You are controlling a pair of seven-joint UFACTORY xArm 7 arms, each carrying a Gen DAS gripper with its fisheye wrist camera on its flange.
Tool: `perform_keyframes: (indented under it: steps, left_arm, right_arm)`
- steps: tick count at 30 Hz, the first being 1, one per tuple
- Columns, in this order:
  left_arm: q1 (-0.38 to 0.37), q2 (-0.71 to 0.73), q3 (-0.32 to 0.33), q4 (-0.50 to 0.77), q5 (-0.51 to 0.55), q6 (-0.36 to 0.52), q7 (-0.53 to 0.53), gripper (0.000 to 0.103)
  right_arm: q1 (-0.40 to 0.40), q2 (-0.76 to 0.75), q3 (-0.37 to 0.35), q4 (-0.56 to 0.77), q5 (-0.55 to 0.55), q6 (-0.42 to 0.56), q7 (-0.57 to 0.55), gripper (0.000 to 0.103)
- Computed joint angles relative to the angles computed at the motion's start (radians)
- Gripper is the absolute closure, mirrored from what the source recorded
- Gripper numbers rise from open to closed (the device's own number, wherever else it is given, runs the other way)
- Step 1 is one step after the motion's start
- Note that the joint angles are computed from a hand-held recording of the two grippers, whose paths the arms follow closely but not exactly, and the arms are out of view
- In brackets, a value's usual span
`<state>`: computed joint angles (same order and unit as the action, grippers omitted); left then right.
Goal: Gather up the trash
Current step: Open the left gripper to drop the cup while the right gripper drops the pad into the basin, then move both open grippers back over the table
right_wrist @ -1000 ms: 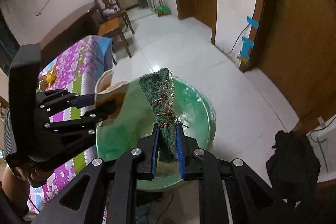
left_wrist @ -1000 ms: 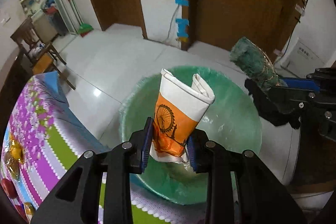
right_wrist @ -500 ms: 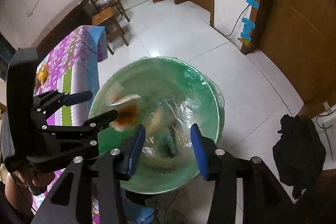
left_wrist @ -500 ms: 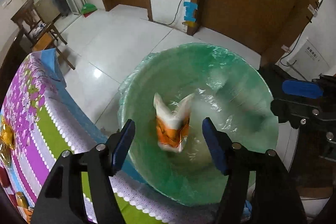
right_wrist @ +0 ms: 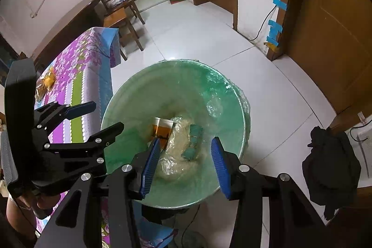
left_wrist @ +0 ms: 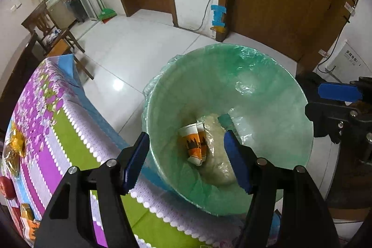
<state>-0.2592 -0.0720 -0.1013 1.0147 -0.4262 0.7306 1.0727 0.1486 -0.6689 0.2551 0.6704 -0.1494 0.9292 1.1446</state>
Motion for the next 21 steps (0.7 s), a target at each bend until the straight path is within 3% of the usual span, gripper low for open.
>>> perform_keyframes:
  steps: [3,7,13,16,21]
  left_arm:
    - [0.004,-0.044,0.017,-0.051,-0.058,-0.05,0.049,0.036]
    - [0.002,-0.1,0.048,-0.129,-0.13,-0.147,0.123,0.03]
    - [-0.011,-0.151,0.122,-0.215,-0.261,-0.322,0.249,0.028]
    - [-0.024,-0.164,0.173,-0.239,-0.357,-0.389,0.336,0.028]
    - [-0.057,-0.184,0.256,-0.25,-0.577,-0.47,0.55,0.025]
  right_arm:
    - [-0.003,-0.001,0.033,0.005,-0.019,-0.01,0.033,0.055]
    - [-0.04,-0.016,0.127,0.006,-0.11,-0.043,0.155,0.04]
    - [-0.083,0.065,0.298,0.083,-0.311,0.027,0.35,0.039]
    - [-0.103,0.119,0.388,0.135,-0.427,0.097,0.453,0.039]
    - [-0.106,0.205,0.47,0.209,-0.569,0.152,0.59,0.039]
